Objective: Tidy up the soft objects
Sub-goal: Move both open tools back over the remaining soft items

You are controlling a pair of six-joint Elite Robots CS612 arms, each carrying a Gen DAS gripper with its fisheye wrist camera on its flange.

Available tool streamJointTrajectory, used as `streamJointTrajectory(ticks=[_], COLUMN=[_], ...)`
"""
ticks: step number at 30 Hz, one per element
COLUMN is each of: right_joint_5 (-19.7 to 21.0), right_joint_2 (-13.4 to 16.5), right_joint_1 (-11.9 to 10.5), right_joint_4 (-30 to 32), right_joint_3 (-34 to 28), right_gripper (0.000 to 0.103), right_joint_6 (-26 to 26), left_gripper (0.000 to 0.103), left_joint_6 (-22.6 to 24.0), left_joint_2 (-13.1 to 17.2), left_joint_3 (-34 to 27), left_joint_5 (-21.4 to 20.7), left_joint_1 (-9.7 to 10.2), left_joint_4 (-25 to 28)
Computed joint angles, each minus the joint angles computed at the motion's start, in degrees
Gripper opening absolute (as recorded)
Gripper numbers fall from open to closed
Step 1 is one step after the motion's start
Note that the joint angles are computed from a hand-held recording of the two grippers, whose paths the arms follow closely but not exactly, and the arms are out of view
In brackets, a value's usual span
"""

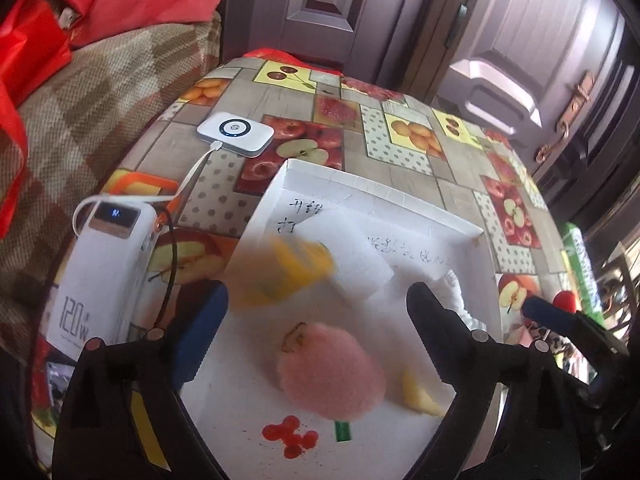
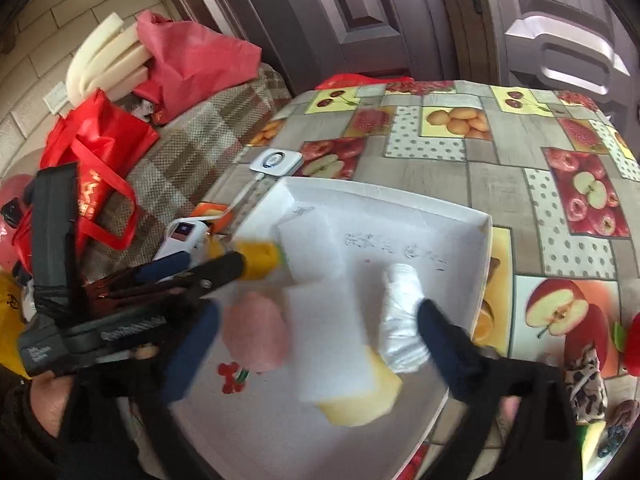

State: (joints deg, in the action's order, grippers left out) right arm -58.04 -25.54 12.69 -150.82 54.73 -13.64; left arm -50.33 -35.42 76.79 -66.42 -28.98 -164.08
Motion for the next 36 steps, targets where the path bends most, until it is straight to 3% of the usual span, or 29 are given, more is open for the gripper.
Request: streamJointTrajectory(ticks=[15,21,27,32,36], right_joint_5=[-0.2,0.4,0.4,-4.2,-9.8], right_joint_2=[-3.1,-5.3,-7.3,-8.3,-8.6], right_joint_1=[-0.5,-1.2,-2.5,-5.2,-7.9], right_joint_4=[-6.9,-12.1,-21.6,-34.2,-38.1], right_joint_3=[5.9,9.9,14.3,17.5,18.8], right_gripper=[0.103,0.103,0.103,0.103,0.103], right_joint_6=[0.6,2.8,7.0,13.7,18.9], left_gripper=[0.092,0.092,0.092,0.092,0.093], left_joint_6=[-0.5,1.6,5.2,9.9,14.0], left_joint_2=[-2.6,-3.8,-4.8,-4.7,-2.9], left_joint_3=[3.6,4.5,5.3,5.0,1.9], left_joint_5=[4.0,5.7,6.7,4.1,0.3], left_joint_1=[-2.02,-3.39,-5.09,-6.24,-7.24], left_joint_4=[-4.7,-6.1,-9.3,-12.7,-11.9])
